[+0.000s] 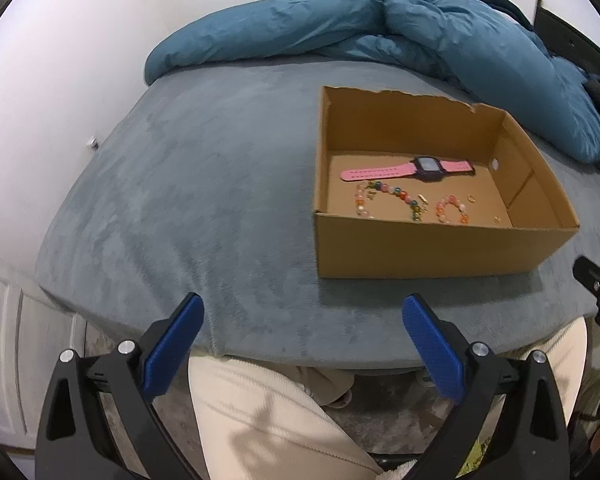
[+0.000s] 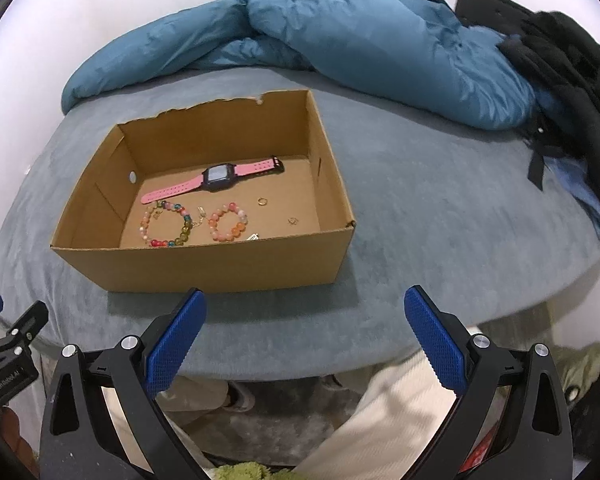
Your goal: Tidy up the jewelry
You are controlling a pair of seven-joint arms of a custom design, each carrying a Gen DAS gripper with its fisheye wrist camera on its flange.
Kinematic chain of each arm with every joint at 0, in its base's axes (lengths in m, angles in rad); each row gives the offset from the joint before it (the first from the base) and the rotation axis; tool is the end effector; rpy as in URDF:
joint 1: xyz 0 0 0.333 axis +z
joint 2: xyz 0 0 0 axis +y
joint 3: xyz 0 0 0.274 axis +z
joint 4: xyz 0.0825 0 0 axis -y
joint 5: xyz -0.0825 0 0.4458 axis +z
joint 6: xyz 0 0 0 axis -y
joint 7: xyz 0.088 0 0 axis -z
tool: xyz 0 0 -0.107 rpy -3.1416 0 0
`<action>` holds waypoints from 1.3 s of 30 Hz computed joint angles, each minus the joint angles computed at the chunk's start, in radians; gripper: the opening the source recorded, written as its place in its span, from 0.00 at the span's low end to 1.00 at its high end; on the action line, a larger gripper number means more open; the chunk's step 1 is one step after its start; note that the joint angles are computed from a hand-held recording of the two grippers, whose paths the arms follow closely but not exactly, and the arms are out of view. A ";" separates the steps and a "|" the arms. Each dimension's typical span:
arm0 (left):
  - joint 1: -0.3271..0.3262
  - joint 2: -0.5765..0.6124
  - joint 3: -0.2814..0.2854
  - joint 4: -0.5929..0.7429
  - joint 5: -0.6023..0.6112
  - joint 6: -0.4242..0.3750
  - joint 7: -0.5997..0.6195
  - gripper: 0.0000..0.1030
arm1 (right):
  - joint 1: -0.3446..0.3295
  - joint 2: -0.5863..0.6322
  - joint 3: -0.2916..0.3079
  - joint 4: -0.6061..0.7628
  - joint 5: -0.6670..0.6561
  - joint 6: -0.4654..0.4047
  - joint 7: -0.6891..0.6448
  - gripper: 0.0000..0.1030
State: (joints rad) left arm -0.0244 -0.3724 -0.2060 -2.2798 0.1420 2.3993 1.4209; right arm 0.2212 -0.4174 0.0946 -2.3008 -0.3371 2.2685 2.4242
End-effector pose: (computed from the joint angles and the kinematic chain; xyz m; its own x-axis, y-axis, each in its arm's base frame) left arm 0.5392 -0.1297 0.4918 -0.1295 -0.9821 -0.1370 -0.8610 0.1799 -0.4757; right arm 0.5119 0.1603 0.4929 -0.3571 -0.9339 -0.0193 -0.8151 0.3216 -0.4819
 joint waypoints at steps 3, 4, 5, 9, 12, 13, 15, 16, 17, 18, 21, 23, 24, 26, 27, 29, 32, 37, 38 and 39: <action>0.018 0.000 -0.008 0.004 0.033 0.005 -0.040 0.95 | 0.002 0.004 0.005 0.005 0.002 -0.017 0.011 0.92; 0.020 0.000 -0.008 0.004 0.037 0.005 -0.046 0.95 | 0.004 0.008 0.004 0.008 0.006 -0.023 0.009 0.92; 0.021 0.000 -0.007 0.004 0.039 0.005 -0.051 0.95 | 0.006 0.011 0.003 0.010 0.009 -0.027 0.005 0.92; 0.016 0.008 -0.005 0.011 0.043 -0.005 -0.047 0.95 | 0.012 0.030 -0.003 0.023 0.025 -0.035 -0.012 0.92; 0.013 0.020 -0.003 0.020 0.040 -0.014 -0.045 0.95 | 0.010 0.036 -0.004 0.031 0.020 -0.039 -0.016 0.92; 0.012 0.025 0.000 0.025 0.036 -0.016 -0.044 0.95 | 0.008 0.037 -0.003 0.032 0.017 -0.039 -0.016 0.92; 0.009 0.030 0.003 0.030 0.030 -0.018 -0.041 0.95 | 0.007 0.038 -0.004 0.034 0.017 -0.041 -0.017 0.92; 0.008 0.031 0.003 0.031 0.030 -0.018 -0.040 0.95 | 0.007 0.038 -0.004 0.034 0.017 -0.043 -0.015 0.92; 0.006 0.033 0.003 0.031 0.029 -0.018 -0.037 0.95 | 0.007 0.039 -0.004 0.035 0.017 -0.044 -0.016 0.92; 0.005 0.036 0.004 0.034 0.027 -0.021 -0.034 0.95 | 0.008 0.041 -0.004 0.036 0.018 -0.045 -0.016 0.92; 0.002 0.039 0.003 0.038 0.028 -0.022 -0.031 0.95 | 0.007 0.045 -0.004 0.040 0.017 -0.045 -0.015 0.92; 0.002 0.038 0.002 0.038 0.032 -0.018 -0.032 0.95 | 0.006 0.046 -0.003 0.040 0.013 -0.043 -0.013 0.92; 0.002 0.038 0.002 0.038 0.033 -0.014 -0.033 0.95 | 0.006 0.046 -0.004 0.041 0.012 -0.043 -0.014 0.92; 0.001 0.037 0.002 0.035 0.033 -0.007 -0.034 0.95 | 0.005 0.046 -0.002 0.042 0.006 -0.042 -0.014 0.92; -0.002 0.036 0.003 0.035 0.028 -0.006 -0.031 0.95 | 0.005 0.047 -0.002 0.044 0.004 -0.043 -0.015 0.92; -0.005 0.036 0.003 0.035 0.023 -0.007 -0.022 0.95 | 0.005 0.046 0.000 0.045 -0.003 -0.041 -0.017 0.92; -0.007 0.034 0.004 0.033 0.018 -0.003 -0.016 0.95 | 0.005 0.044 0.000 0.047 -0.010 -0.039 -0.020 0.92; -0.008 0.030 0.001 0.031 0.016 0.007 -0.012 0.95 | 0.006 0.044 0.000 0.050 -0.012 -0.035 -0.025 0.92; -0.008 0.030 0.001 0.031 0.016 0.008 -0.011 0.95 | 0.005 0.044 0.001 0.050 -0.013 -0.036 -0.024 0.92; -0.008 0.029 0.001 0.030 0.016 0.009 -0.010 0.95 | 0.006 0.044 0.003 0.052 -0.014 -0.038 -0.021 0.92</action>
